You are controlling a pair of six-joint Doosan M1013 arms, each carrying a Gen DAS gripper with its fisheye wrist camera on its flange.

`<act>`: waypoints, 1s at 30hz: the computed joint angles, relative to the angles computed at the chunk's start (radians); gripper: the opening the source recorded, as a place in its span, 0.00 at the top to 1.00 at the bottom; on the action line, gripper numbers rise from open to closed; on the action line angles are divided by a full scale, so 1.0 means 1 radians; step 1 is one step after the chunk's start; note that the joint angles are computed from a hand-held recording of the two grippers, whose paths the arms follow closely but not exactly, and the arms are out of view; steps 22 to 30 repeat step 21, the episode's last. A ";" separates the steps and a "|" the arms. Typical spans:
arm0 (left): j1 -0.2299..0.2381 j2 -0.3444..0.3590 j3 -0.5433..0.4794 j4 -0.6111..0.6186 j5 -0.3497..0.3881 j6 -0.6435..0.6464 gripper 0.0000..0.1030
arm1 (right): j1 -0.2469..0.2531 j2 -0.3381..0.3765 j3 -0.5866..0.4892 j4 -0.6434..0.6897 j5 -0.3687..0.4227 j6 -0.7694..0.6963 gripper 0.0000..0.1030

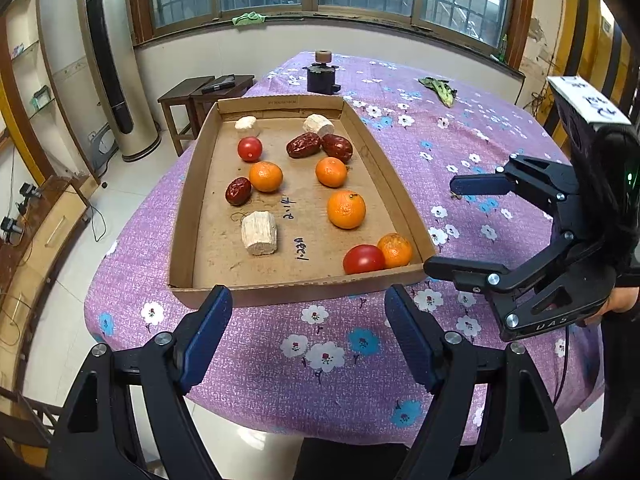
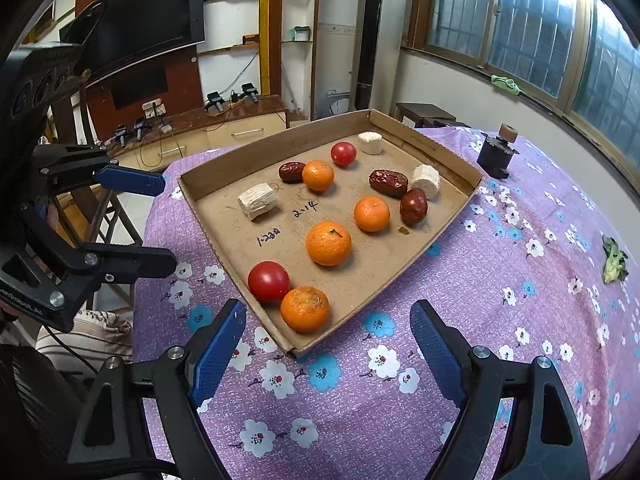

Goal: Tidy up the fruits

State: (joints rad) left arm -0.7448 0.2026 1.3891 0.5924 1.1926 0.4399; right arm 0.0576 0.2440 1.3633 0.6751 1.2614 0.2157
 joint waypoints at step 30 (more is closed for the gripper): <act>-0.002 -0.014 0.017 0.040 -0.002 -0.054 0.24 | 0.015 -0.001 0.001 -0.023 0.010 -0.012 0.17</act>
